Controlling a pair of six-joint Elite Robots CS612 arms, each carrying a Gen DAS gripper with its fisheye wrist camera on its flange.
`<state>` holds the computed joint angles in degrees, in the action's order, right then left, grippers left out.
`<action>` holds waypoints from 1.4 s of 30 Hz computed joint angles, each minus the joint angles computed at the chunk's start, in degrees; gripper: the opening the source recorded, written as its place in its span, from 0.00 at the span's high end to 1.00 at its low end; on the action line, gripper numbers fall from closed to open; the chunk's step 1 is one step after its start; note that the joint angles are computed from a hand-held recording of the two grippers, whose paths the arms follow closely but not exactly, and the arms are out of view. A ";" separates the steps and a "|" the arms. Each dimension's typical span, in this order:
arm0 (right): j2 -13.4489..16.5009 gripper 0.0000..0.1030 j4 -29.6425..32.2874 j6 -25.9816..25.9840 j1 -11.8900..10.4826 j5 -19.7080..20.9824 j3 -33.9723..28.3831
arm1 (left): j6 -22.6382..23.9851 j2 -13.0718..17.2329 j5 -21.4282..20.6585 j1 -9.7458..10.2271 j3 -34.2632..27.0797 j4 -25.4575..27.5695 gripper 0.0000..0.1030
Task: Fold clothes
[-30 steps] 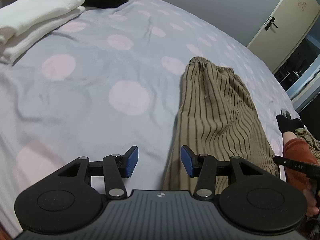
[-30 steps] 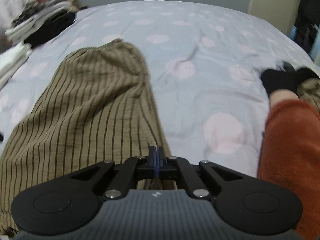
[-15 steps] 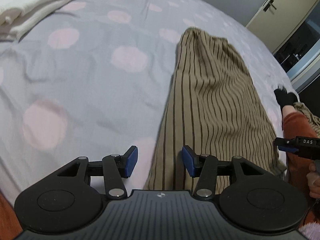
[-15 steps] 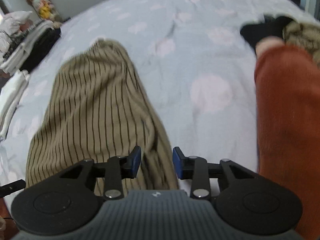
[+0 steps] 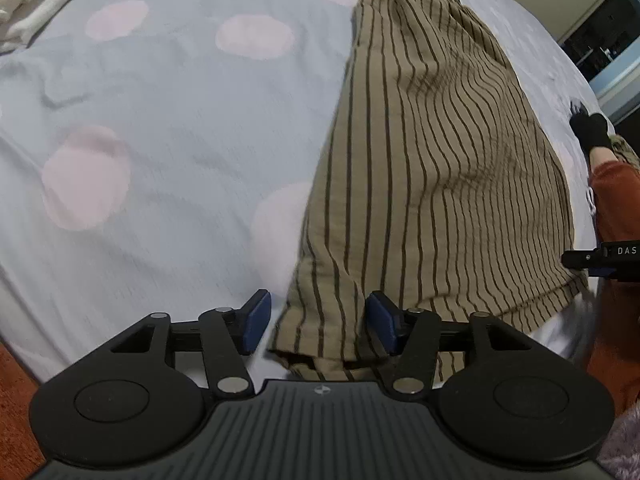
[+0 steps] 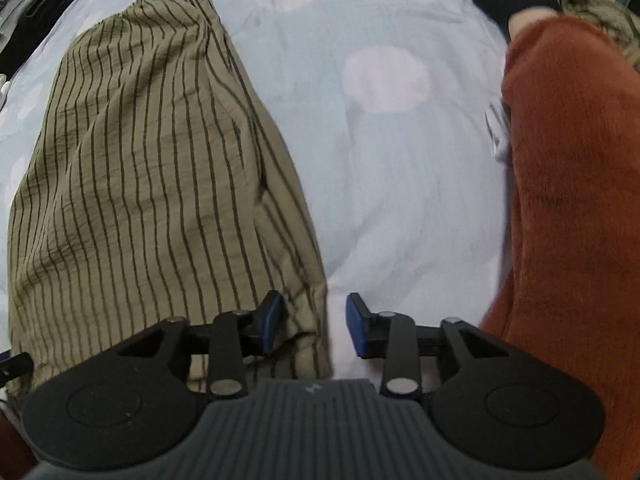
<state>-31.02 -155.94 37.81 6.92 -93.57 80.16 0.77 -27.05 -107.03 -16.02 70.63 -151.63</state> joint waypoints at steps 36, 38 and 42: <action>-0.04 0.94 -33.48 4.29 -3.70 9.65 2.16 | -2.22 2.26 -9.44 1.58 -11.64 -7.19 0.94; 0.82 0.94 -32.97 2.93 -3.93 9.12 -0.21 | -2.43 3.51 -8.87 1.43 -14.52 -6.73 0.94; 2.43 0.94 -31.11 0.46 -4.34 8.32 -4.87 | -2.92 6.97 -7.46 0.96 -22.04 -3.67 0.94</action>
<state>-28.59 -187.06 38.27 2.58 -85.25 75.29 -2.16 -20.08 -114.49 -15.06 48.59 -155.30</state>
